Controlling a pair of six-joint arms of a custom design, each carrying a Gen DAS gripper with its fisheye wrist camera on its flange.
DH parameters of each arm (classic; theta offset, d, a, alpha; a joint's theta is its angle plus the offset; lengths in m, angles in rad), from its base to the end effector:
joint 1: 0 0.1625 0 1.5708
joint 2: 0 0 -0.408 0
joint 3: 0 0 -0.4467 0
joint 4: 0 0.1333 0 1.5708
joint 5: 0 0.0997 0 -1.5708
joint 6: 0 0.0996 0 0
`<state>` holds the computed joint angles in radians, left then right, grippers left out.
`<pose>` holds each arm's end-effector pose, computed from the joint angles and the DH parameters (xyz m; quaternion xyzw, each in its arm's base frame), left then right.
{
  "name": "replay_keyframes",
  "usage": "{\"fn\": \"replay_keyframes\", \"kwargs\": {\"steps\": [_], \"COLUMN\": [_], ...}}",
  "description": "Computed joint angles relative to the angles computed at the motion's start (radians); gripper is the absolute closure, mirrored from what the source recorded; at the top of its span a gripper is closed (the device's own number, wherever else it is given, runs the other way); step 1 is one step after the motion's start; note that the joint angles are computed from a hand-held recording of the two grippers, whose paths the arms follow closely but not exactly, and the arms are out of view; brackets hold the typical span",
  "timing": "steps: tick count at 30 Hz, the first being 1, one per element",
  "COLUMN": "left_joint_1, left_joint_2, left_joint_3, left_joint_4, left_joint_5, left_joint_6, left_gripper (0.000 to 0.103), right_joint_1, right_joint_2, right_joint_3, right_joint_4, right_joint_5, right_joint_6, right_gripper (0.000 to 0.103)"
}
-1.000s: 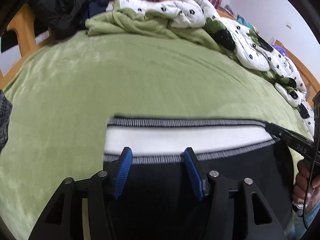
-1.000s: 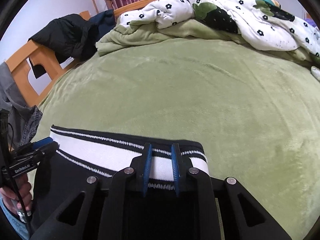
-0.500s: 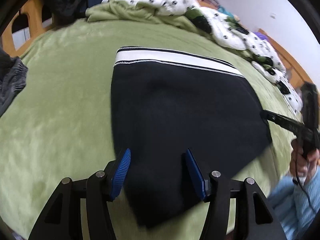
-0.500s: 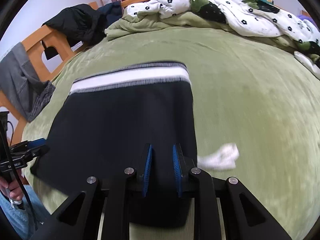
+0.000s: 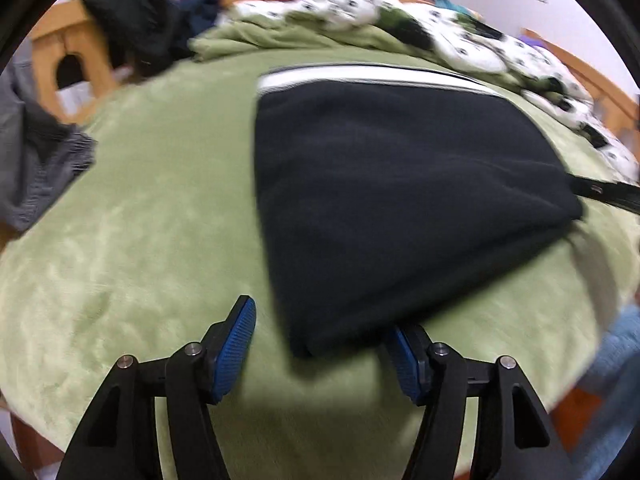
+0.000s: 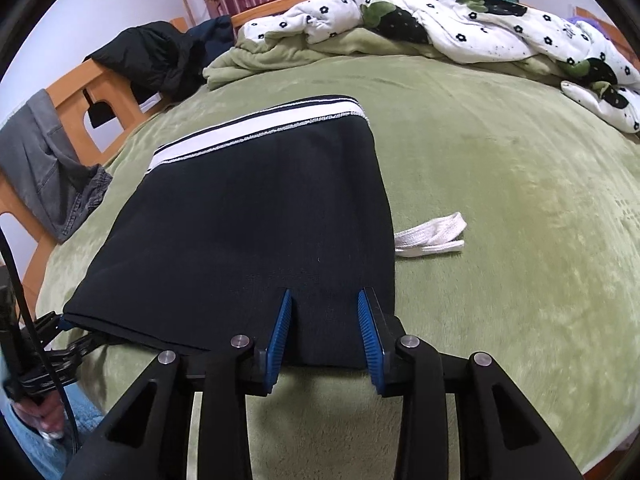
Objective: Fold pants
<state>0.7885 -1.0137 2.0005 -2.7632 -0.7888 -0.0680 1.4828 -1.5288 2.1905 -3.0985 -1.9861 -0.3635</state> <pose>-0.2603 -0.5506 0.0873 0.2849 0.8753 -0.2428 0.3062 0.0485 -0.5098 0.3126 0.0363 -0.8917 0.3583 0.2743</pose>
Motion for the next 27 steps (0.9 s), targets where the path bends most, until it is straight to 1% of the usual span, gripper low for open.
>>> {"fn": "replay_keyframes", "kwargs": {"steps": [1, 3, 4, 6, 8, 10, 11, 12, 13, 15, 17, 21, 24, 25, 26, 27], "left_joint_1": [0.001, 0.008, 0.014, 0.032, 0.046, 0.048, 0.046, 0.037, 0.024, -0.001, -0.012, 0.027, 0.044, 0.044, 0.040, 0.034], "left_joint_2": [0.002, -0.012, -0.020, -0.024, -0.049, -0.085, -0.111, -0.131, -0.151, -0.172, -0.179, -0.201, -0.232, -0.239, -0.239, -0.223], "left_joint_3": [0.006, 0.011, 0.008, -0.006, 0.000, 0.010, 0.024, 0.040, 0.059, 0.087, 0.093, 0.068, 0.079, 0.082, 0.089, 0.083], "left_joint_4": [-0.059, -0.104, -0.096, -0.031, 0.025, 0.068, 0.081, 0.077, 0.061, 0.018, -0.002, 0.009, -0.039, -0.055, -0.085, -0.112], "left_joint_5": [-0.002, -0.021, -0.038, -0.070, -0.121, -0.181, -0.232, -0.254, -0.258, -0.248, -0.249, -0.367, -0.452, -0.466, -0.458, -0.435], "left_joint_6": [0.019, 0.023, 0.022, -0.006, -0.049, -0.061, -0.039, -0.018, 0.015, 0.065, 0.076, 0.014, 0.015, 0.020, 0.020, 0.017], "left_gripper": [0.067, 0.067, 0.067, 0.067, 0.065, 0.065, 0.065, 0.063, 0.058, 0.054, 0.054, 0.054, 0.054, 0.054, 0.054, 0.051], "right_joint_1": [0.001, 0.000, -0.002, 0.003, 0.009, 0.018, 0.018, 0.020, 0.020, 0.025, 0.029, 0.033, 0.034, 0.034, 0.034, 0.033], "right_joint_2": [0.001, -0.005, -0.007, -0.004, 0.004, 0.009, 0.007, 0.006, 0.006, 0.014, 0.021, 0.034, 0.040, 0.042, 0.043, 0.044], "right_joint_3": [-0.001, 0.000, 0.002, 0.006, 0.007, 0.003, 0.002, -0.001, -0.003, -0.013, -0.020, -0.021, -0.018, -0.016, -0.014, -0.013], "right_joint_4": [-0.001, 0.009, 0.009, 0.001, -0.011, -0.015, -0.014, -0.014, -0.014, -0.012, -0.017, -0.045, -0.058, -0.062, -0.065, -0.069], "right_joint_5": [-0.002, 0.004, 0.007, -0.008, -0.025, -0.043, -0.042, -0.041, -0.039, -0.050, -0.060, -0.074, -0.082, -0.083, -0.083, -0.082], "right_joint_6": [0.012, 0.040, 0.044, 0.044, 0.039, 0.034, 0.032, 0.030, 0.030, 0.034, 0.032, 0.020, 0.006, 0.002, 0.000, -0.001], "right_gripper": [0.068, 0.068, 0.068, 0.068, 0.068, 0.068, 0.068, 0.068, 0.068, 0.068, 0.068, 0.068, 0.068, 0.067, 0.066, 0.065]}}
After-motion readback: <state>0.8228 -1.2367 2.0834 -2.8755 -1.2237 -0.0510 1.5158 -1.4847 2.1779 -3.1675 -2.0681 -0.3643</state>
